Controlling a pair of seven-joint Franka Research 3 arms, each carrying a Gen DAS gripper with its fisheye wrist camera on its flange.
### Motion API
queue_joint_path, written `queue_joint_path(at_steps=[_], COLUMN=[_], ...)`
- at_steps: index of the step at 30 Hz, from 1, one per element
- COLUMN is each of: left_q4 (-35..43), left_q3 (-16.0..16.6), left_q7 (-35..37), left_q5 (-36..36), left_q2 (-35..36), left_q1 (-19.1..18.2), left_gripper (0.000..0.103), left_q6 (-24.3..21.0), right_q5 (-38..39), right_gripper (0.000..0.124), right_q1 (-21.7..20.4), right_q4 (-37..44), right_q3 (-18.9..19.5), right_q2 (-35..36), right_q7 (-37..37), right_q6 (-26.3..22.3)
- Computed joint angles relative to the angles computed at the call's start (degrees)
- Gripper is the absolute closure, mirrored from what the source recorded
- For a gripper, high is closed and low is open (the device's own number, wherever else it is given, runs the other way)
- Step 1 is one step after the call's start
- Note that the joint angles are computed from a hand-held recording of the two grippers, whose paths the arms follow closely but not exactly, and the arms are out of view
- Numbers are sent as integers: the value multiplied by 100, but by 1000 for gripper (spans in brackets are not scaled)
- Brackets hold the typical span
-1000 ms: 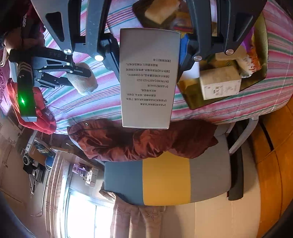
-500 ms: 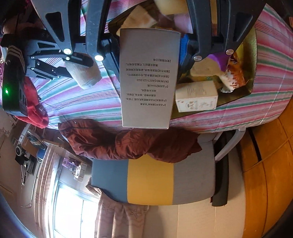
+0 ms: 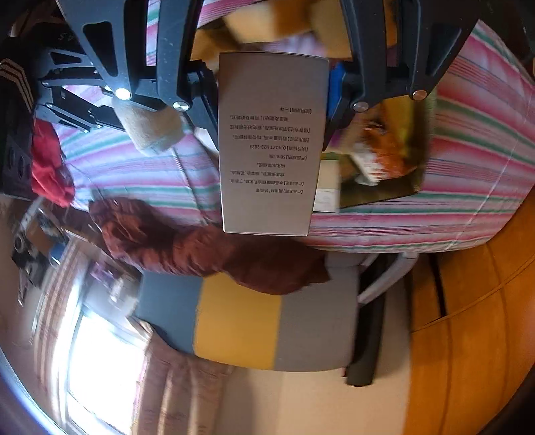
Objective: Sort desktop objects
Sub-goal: 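Carry the white box and rolled sock into the tray and release them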
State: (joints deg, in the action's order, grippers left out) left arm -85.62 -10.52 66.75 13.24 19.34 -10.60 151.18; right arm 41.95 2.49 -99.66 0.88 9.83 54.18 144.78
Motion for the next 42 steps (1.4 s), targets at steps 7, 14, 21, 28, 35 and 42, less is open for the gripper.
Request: queue_joint_path(at_steps=[7,14,21,28,35,42], left_q4=[-628,-1030,-397,639,761,47], left_q3=[188,101,-126,-220,-305,-297], left_q7=[-391,-304,173,559,605,679], left_q5=[19,-211,-633,-949,-1333,-1461], left_q2=[-433,-625,-122,705,847,366], left_q1=[267,459,498,373,481,553], left_gripper=[51,51,51,53,43,40], left_q6=[205,278,131,-467,-588,20], right_q5=[-54,-245,-830,-1521,-1180,-1024], right_gripper=[73,73,73,71,72,72], right_q1=[117,258,427,439,60,27], right_q4=[332,641,1211,2128,2690,2594], right_q3=[115,197,159,25,338,394], right_q2=[184,406,864,1587,2018,1990], right_q7=[-8,25,738,1983,1984,1842], right_q6=[-129,-227,-67,-299,-701,-705])
